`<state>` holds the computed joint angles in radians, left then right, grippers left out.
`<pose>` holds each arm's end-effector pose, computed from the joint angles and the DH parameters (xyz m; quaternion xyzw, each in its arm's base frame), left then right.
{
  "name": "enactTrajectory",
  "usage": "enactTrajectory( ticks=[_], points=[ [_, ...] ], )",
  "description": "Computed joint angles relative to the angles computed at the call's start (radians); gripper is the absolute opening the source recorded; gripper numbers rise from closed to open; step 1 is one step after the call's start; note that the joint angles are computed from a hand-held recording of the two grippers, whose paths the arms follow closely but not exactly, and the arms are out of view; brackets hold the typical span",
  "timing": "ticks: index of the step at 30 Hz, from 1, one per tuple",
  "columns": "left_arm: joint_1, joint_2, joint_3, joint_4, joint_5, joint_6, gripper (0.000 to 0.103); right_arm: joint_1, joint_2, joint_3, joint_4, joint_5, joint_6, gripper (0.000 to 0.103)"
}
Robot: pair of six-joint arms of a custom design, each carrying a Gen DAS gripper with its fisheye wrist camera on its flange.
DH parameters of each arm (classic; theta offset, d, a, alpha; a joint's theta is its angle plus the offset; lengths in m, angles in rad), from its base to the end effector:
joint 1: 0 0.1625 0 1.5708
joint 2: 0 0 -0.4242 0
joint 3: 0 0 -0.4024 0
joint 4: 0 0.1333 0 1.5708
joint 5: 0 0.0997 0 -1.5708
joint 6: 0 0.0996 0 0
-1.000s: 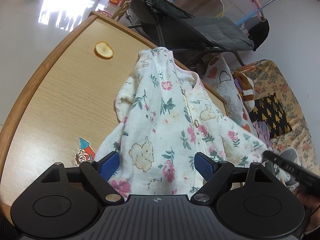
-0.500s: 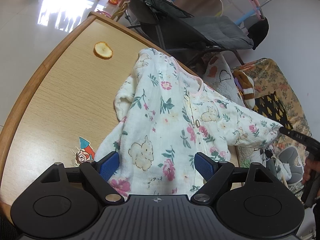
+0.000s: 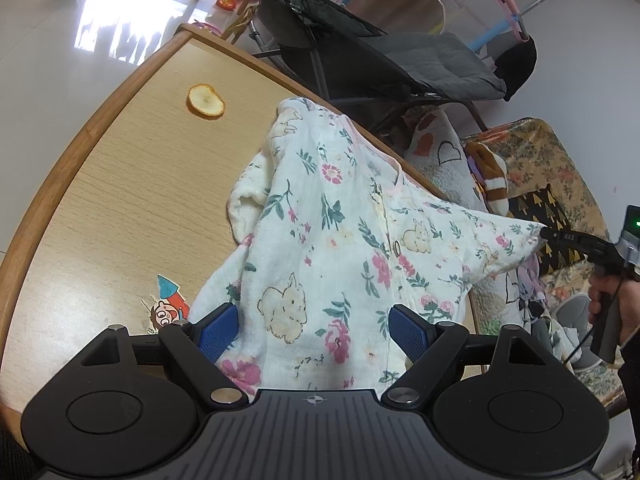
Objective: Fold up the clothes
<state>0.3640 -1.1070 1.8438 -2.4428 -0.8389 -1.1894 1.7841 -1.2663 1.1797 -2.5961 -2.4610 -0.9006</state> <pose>-0.4863 -0.3992 0.2115 -0.0161 0.9318 -0.3555 0.0713 0.1877 -0.6024 0.6636 0.2124 -0.7709 0.3253 0.5048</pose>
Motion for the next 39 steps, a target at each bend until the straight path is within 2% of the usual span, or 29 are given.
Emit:
enactTrajectory(
  ticks=[3,9,13,19,21,25,27,29,32,36,39],
  points=[
    [0.0,0.001,-0.002,0.001,-0.001,0.004,0.083,-0.016,0.017,-0.022,0.055,-0.013,0.04,0.004],
    [0.002,0.005,-0.006,0.001,0.0,0.018,0.083,-0.042,0.034,-0.01,0.092,-0.053,0.042,0.004],
    [0.003,0.008,-0.007,-0.001,0.0,0.026,0.083,-0.056,0.032,0.03,0.069,-0.085,0.031,0.005],
    [0.003,0.011,-0.009,-0.002,0.002,0.032,0.083,-0.077,0.003,0.081,0.044,-0.07,0.062,0.009],
    [0.002,0.011,-0.009,-0.002,0.003,0.033,0.083,-0.083,-0.006,0.085,0.042,-0.062,0.066,0.013],
    [0.002,0.013,-0.01,0.001,0.004,0.035,0.083,-0.09,-0.006,0.08,-0.024,-0.08,0.031,0.031],
    [0.001,0.013,-0.01,0.003,0.005,0.035,0.083,-0.091,-0.009,0.075,-0.041,-0.079,0.018,0.032],
    [0.0,0.014,-0.011,0.007,0.006,0.035,0.083,-0.088,-0.024,0.078,-0.029,-0.068,0.03,0.033],
    [-0.002,0.014,-0.012,0.012,0.007,0.037,0.083,-0.078,-0.08,0.104,0.073,-0.008,0.088,0.033],
    [-0.003,0.014,-0.011,0.012,0.011,0.039,0.083,-0.047,-0.178,0.195,0.172,0.057,0.138,0.033],
    [-0.005,0.015,-0.011,0.014,0.014,0.04,0.083,-0.026,-0.252,0.261,0.265,0.114,0.208,0.033]
  ],
)
